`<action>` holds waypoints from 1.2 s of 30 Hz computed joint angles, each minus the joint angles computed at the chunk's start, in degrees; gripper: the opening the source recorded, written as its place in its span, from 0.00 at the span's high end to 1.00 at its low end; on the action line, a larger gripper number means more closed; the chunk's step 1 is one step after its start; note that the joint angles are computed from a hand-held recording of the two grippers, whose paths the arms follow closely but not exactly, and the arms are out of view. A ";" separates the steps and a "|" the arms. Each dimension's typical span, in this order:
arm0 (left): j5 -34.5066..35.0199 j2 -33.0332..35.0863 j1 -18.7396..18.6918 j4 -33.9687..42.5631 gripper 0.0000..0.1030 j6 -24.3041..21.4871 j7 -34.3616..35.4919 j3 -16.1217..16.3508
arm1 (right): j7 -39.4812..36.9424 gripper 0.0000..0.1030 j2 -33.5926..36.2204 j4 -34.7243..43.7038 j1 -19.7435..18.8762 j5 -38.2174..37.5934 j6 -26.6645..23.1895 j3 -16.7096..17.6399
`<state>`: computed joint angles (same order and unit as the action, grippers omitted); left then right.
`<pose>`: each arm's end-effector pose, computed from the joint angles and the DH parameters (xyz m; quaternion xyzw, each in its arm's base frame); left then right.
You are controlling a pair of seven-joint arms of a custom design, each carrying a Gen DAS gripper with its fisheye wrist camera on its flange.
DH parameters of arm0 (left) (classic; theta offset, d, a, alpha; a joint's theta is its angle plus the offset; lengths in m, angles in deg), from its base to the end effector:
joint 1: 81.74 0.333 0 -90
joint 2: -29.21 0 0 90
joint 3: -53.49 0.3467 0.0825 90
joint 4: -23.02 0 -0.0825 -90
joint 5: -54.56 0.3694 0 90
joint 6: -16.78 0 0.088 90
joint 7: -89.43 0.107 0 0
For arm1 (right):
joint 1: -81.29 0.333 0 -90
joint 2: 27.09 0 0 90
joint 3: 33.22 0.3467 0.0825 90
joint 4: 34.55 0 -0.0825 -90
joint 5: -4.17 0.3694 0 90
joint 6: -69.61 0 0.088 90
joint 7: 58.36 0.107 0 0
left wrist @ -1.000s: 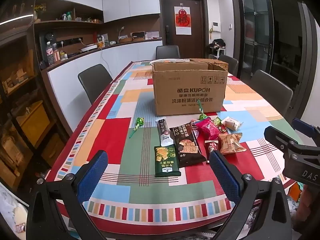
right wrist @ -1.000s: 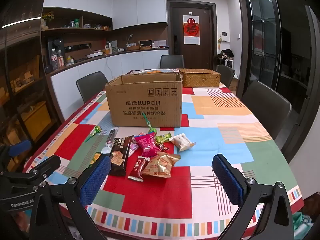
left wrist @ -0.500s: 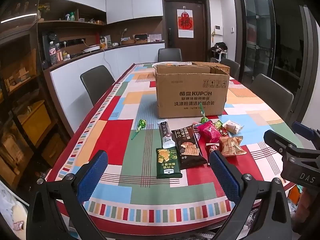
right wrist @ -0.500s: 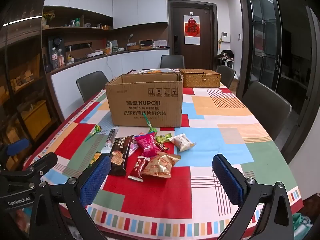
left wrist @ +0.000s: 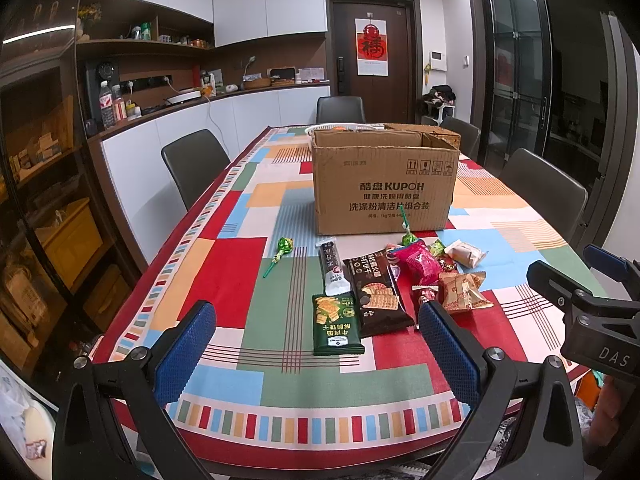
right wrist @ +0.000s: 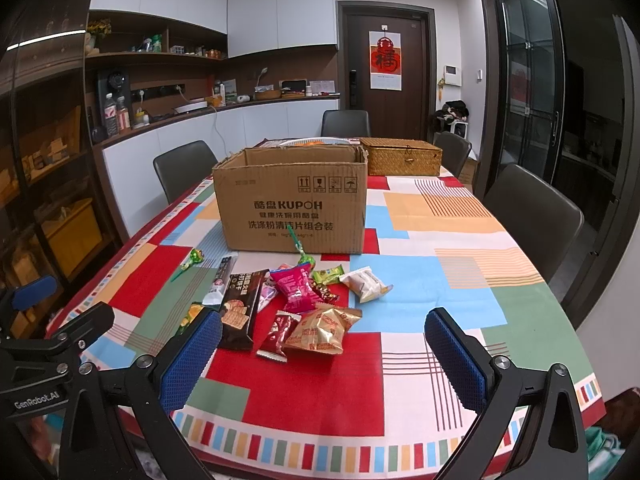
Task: Organize snacks
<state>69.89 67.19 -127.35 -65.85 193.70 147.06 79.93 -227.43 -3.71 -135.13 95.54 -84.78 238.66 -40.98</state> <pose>0.6692 -0.3548 0.4266 -0.5413 0.7022 -0.3507 0.3015 0.6533 0.1526 0.4121 -0.5689 0.6672 -0.3595 0.3193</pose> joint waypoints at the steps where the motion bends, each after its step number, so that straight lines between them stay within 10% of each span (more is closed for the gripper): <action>1: 0.04 -0.02 -0.02 -0.03 0.00 -0.04 -0.04 0.04 | 0.39 0.00 -0.01 -0.12 0.07 -0.36 0.02 -0.07; 36: 0.79 -0.16 0.27 0.03 0.00 -0.12 -0.59 -0.27 | 0.13 0.00 -0.01 -0.09 0.06 -0.26 -0.27 0.12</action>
<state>70.68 67.03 -127.08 -65.82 193.58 146.46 79.65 -227.30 -3.72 -135.22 95.60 -85.05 238.39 -40.86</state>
